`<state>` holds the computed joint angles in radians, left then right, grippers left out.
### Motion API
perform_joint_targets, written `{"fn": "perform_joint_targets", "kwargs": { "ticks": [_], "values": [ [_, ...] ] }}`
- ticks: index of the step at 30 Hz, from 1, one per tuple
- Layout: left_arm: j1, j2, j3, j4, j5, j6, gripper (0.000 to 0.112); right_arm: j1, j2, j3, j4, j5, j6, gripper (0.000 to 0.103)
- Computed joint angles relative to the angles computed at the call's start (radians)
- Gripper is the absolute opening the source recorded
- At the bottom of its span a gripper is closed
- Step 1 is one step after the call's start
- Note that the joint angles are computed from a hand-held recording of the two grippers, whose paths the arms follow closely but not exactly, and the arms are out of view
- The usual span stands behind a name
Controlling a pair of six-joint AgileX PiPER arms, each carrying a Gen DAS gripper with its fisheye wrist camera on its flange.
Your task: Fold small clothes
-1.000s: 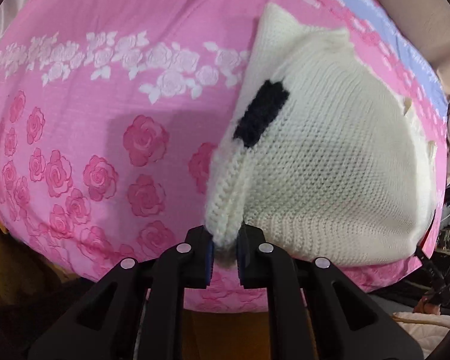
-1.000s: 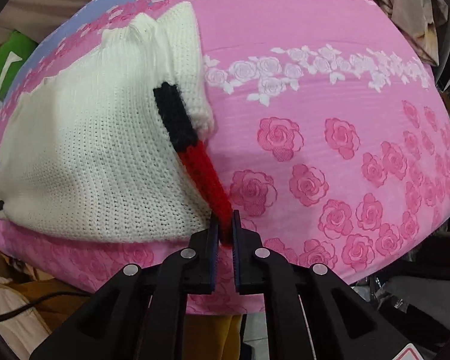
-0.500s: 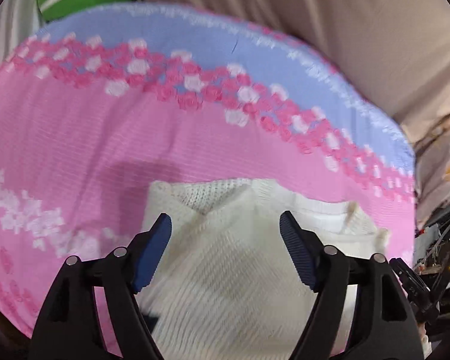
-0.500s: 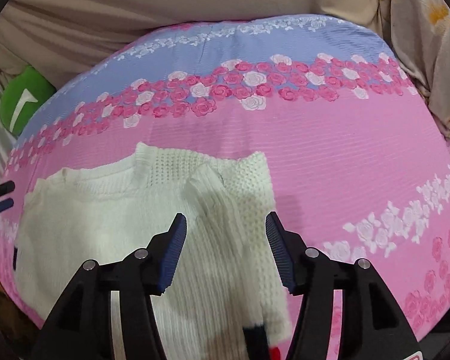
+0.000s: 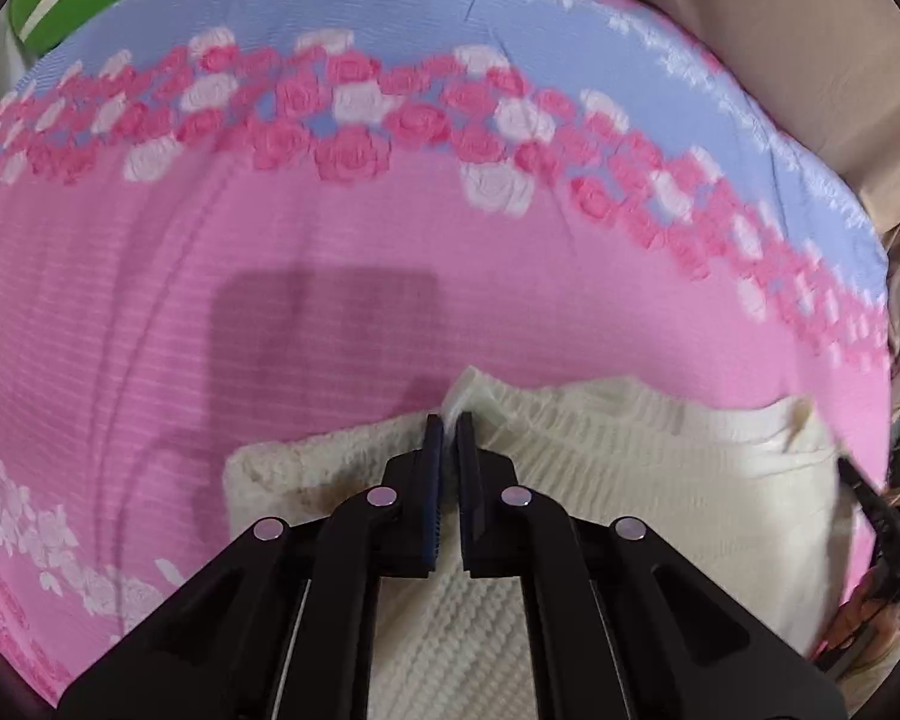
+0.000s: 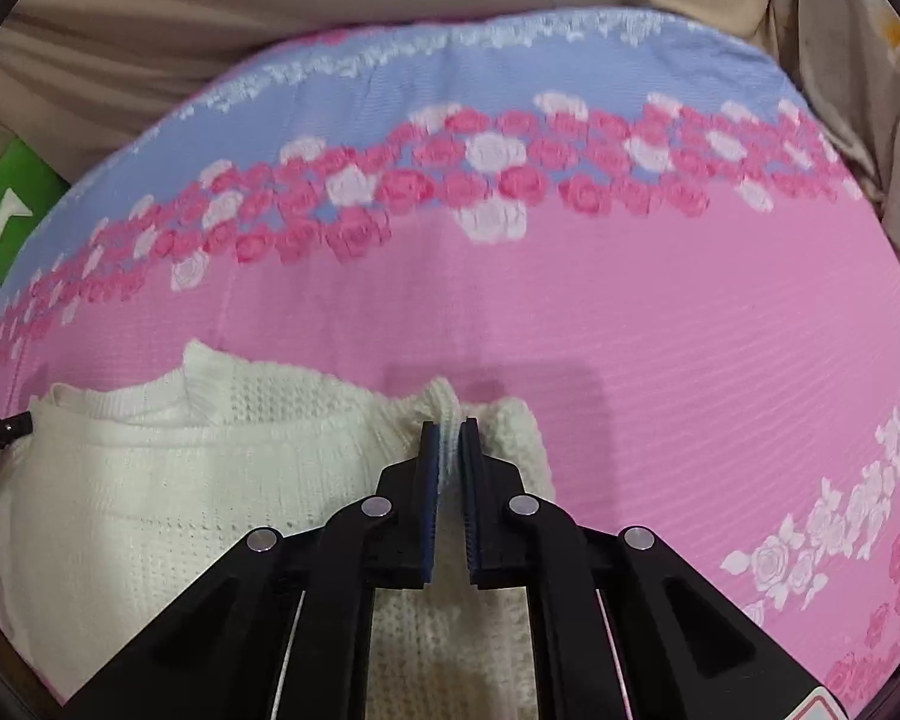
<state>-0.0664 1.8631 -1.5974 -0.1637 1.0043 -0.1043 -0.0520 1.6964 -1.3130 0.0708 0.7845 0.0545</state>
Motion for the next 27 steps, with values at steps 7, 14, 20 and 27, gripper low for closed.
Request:
{"fn": "perform_joint_targets", "kwargs": {
  "ticks": [7,14,20,27],
  "values": [
    [-0.050,-0.249,0.061,0.103,0.016,-0.065,0.007,0.071,-0.307,0.083,0.012,0.047,-0.020,0.015],
    [-0.302,-0.365,0.263,0.083,0.058,-0.079,0.010,0.461,-0.386,0.283,0.020,0.074,0.046,0.010],
    [-0.302,-0.461,0.505,0.151,0.030,-0.164,0.010,0.292,-0.502,0.510,-0.034,0.112,0.048,0.000],
    [-0.240,-0.609,0.624,0.215,0.120,-0.204,0.010,0.217,-0.711,0.549,-0.074,0.239,0.081,0.002]
  ]
}}
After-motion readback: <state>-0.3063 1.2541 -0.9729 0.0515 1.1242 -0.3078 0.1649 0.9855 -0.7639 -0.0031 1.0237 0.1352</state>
